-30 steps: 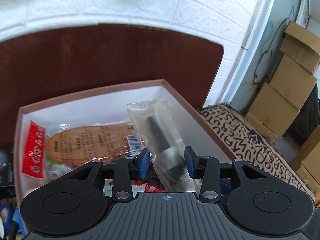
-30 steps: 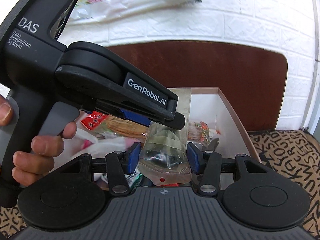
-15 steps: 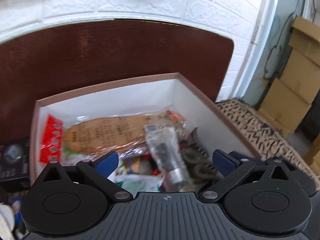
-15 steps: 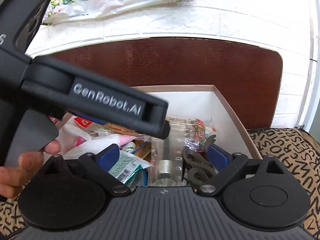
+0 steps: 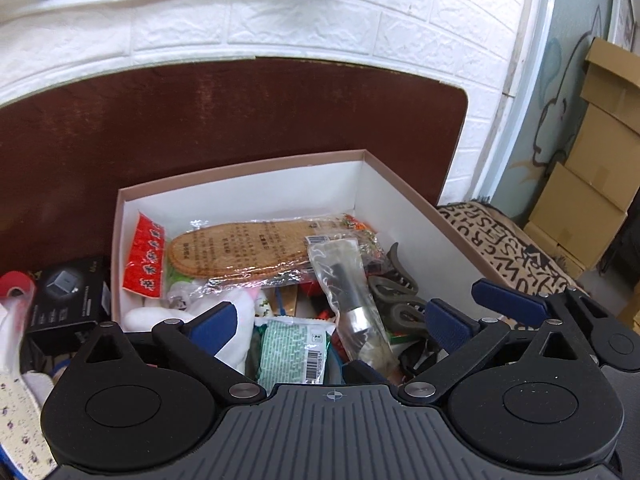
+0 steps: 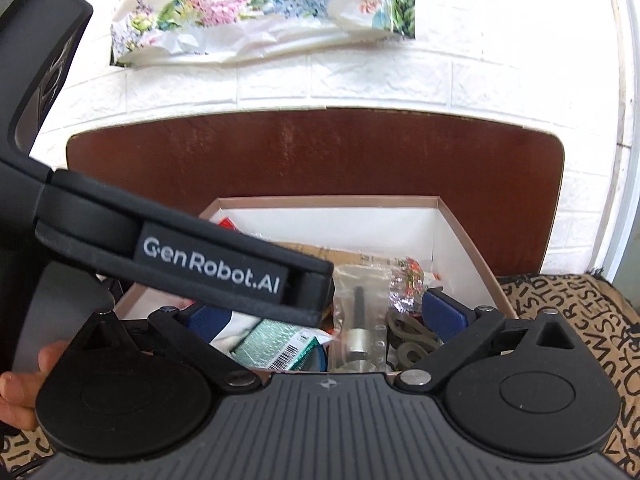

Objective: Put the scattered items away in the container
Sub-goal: 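Lower the clear bag into the box and open the left gripper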

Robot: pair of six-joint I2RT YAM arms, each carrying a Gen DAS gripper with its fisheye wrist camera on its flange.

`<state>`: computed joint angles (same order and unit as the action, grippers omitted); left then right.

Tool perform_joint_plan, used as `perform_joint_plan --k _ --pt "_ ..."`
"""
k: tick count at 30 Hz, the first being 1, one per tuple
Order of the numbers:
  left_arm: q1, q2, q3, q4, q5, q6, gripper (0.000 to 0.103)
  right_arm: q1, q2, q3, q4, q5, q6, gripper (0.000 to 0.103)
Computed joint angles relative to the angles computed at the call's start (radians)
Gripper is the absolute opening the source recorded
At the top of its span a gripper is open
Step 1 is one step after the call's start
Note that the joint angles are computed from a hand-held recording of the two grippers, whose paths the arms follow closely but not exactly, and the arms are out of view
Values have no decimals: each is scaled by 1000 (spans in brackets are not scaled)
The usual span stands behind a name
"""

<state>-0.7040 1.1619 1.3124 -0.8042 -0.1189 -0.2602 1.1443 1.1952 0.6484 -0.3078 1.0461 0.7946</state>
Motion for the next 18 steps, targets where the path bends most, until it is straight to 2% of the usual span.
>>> perform_joint_plan --k 8,18 --pt "-29 -106 -10 -80 -67 -43 103 116 81 117 -154 104 90 103" --pt "-43 -340 -93 -236 -146 -132 103 245 198 214 -193 131 195 103"
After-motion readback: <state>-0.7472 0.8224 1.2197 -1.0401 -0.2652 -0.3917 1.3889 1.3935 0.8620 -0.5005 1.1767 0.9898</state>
